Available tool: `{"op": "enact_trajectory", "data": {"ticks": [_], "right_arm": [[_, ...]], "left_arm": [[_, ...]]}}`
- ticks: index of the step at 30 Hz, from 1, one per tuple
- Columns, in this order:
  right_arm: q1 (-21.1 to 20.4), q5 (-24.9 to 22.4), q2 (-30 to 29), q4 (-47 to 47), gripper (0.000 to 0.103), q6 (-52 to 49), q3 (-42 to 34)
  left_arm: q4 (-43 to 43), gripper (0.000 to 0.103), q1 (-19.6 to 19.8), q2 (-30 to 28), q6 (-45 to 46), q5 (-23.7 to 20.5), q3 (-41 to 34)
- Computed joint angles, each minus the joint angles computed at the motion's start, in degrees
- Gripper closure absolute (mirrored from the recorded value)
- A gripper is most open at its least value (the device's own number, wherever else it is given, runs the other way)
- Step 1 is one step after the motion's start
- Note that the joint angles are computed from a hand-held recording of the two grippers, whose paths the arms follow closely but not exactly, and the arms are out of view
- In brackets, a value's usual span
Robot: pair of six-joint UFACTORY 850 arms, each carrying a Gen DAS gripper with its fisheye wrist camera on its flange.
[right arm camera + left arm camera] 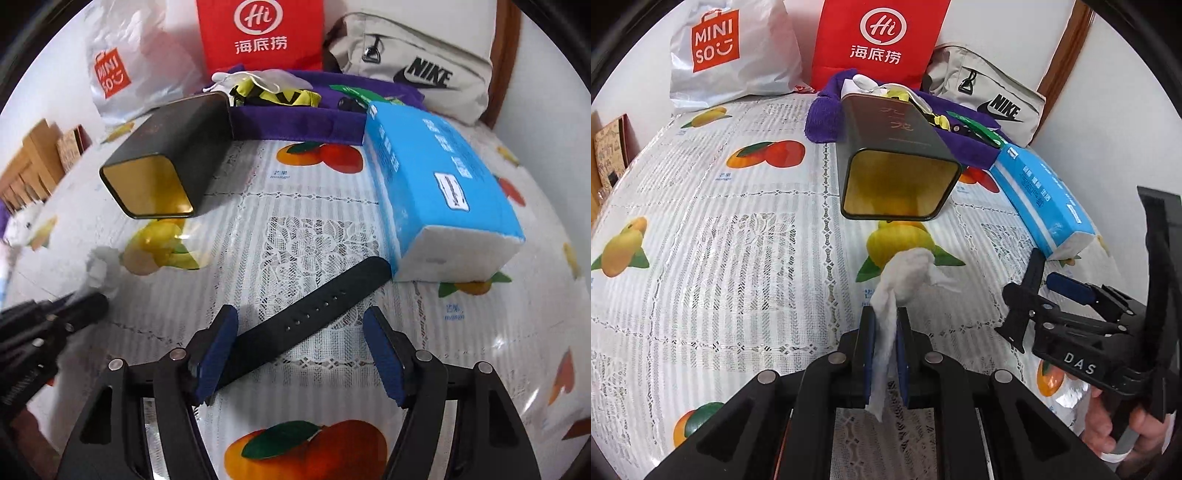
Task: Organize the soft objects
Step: 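Lower the open right tool and grasp the black strap while the left tool holds the tissue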
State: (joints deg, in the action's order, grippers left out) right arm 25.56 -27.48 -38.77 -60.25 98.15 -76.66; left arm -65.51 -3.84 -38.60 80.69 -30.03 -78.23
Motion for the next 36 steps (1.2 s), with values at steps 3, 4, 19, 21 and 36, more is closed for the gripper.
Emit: {"op": "enact_trajectory", "data": {"ticks": [3,4,19,21,36], "right_arm": [[-0.3,1.1,0.6,-0.4,0.036,-0.6,1.0],[-0.3,1.4,1.0,-0.2,0.036,-1.3,1.6],[-2.5,12.1,11.1,-1.6,0.054,1.0,15.5],[-3.4,15.1,11.1,-4.4,0.054,5.1,15.5],[-1.8,7.0,7.3,-4.5,0.045,-2.1,10.9]], "left_arm": [[-0.9,0.092,-0.1,0.2,0.8,0.5,0.5],[-1.3,0.092,-0.1,0.4,1.2,0.8,0.7],[-1.3,0.092,-0.9,2.4,0.1,5.2,3.6],[-0.6,0.092,-1.1,2.6,-0.7,5.7,3.7],[2.1,0.092,-1.5,3.2,-3.9,7.3,4.3]]}}
